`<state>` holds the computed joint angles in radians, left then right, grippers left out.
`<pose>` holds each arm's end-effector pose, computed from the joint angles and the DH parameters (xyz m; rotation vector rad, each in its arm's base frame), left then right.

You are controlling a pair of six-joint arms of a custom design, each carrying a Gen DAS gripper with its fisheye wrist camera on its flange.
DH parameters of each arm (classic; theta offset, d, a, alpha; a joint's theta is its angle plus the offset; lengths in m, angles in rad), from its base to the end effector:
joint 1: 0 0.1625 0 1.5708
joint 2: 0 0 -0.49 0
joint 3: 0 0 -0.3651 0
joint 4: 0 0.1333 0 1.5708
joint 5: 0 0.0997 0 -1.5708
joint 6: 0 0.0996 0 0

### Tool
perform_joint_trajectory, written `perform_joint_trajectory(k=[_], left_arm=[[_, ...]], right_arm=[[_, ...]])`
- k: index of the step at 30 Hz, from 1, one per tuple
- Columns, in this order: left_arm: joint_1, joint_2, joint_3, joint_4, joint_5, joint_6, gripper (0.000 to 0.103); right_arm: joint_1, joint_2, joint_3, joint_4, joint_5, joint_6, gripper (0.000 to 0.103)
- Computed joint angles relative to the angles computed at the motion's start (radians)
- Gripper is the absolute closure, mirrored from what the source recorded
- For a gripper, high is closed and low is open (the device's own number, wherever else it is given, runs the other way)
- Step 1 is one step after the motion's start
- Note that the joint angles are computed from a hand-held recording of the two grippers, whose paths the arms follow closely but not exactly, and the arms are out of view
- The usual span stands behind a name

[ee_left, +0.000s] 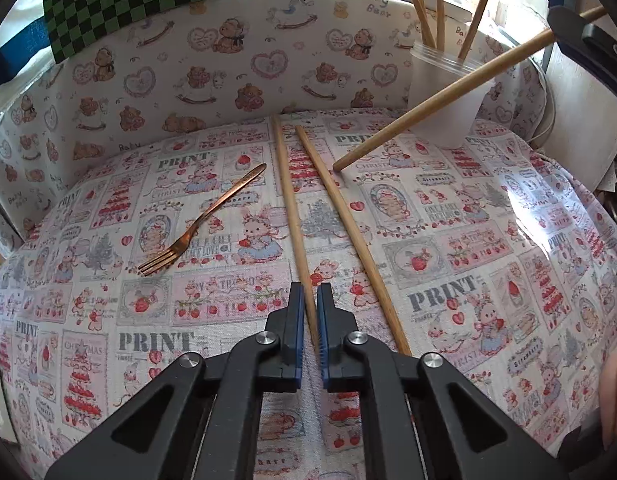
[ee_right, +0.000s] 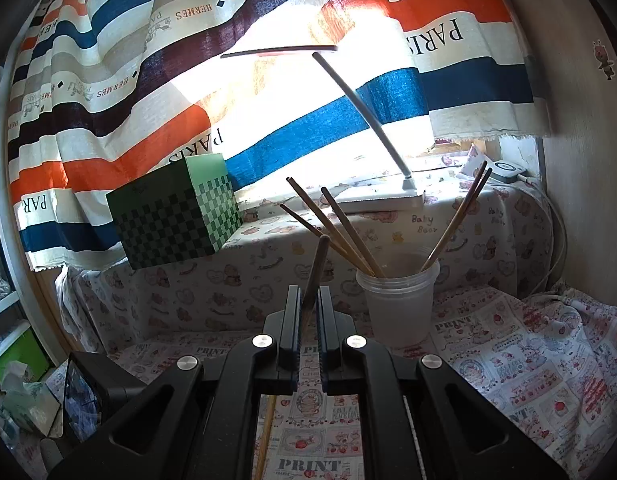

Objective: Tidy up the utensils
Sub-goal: 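Lower the left tool onto the pile and close on a chopstick while the right tool holds its chopstick, then carry both held chopsticks upright over the clear cup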

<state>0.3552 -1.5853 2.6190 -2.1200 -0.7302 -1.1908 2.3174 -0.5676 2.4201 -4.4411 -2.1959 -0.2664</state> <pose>-0.1500 -0.2770 0.2335 0.2824 2.2961 -0.7548 0.3490 -0.2667 0.1176 0.7815 -2.2957 1.4767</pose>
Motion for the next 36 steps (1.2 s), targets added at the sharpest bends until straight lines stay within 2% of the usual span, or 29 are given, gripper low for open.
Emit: perform_joint_trajectory(k=[2, 4, 5, 8, 12, 15, 16, 18, 21, 24, 29, 31, 34, 36], left_arm=[[-0.026, -0.031, -0.007, 0.078, 0.029, -0.060, 0.099], [-0.098, -0.058, -0.027, 0.270, 0.106, -0.191, 0.099], [-0.132, -0.083, -0.031, 0.328, 0.131, -0.232, 0.099], [-0.211, -0.187, -0.017, 0.364, 0.173, -0.289, 0.099], [-0.340, -0.234, -0.039, 0.630, 0.257, -0.508, 0.099], [-0.398, -0.264, -0.041, 0.712, 0.294, -0.587, 0.099], [-0.423, -0.278, -0.054, 0.787, 0.302, -0.642, 0.099], [-0.478, -0.280, -0.069, 0.909, 0.308, -0.751, 0.099], [-0.530, -0.276, -0.084, 1.026, 0.315, -0.860, 0.099], [-0.585, -0.338, -0.082, 1.069, 0.315, -0.886, 0.099], [-0.663, -0.342, -0.100, 1.220, 0.298, -1.020, 0.099], [-0.701, -0.351, -0.101, 1.271, 0.291, -1.067, 0.099], [-0.727, -0.363, -0.104, 1.307, 0.282, -1.099, 0.099], [-0.729, -0.380, -0.103, 1.298, 0.284, -1.081, 0.099]], right_arm=[[0.004, 0.003, -0.002, -0.003, -0.005, -0.007, 0.095], [0.002, 0.002, -0.002, -0.003, -0.004, -0.007, 0.095], [0.002, 0.000, 0.000, 0.000, -0.001, -0.001, 0.095], [0.001, -0.004, 0.003, 0.006, 0.002, 0.013, 0.095], [-0.001, -0.006, 0.003, 0.010, 0.001, 0.025, 0.095], [-0.001, -0.008, 0.004, 0.013, 0.003, 0.028, 0.095], [-0.001, -0.008, 0.003, 0.013, 0.003, 0.027, 0.095], [-0.003, -0.012, 0.008, 0.014, 0.013, 0.028, 0.095], [-0.010, -0.027, 0.033, -0.035, 0.069, 0.034, 0.096], [-0.012, -0.049, 0.053, -0.071, 0.109, 0.022, 0.096], [-0.032, -0.084, 0.071, -0.031, 0.143, 0.076, 0.096], [-0.033, -0.081, 0.073, -0.042, 0.153, 0.065, 0.096], [-0.027, -0.074, 0.074, -0.050, 0.166, 0.047, 0.096], [-0.021, -0.070, 0.071, -0.035, 0.165, 0.036, 0.096]])
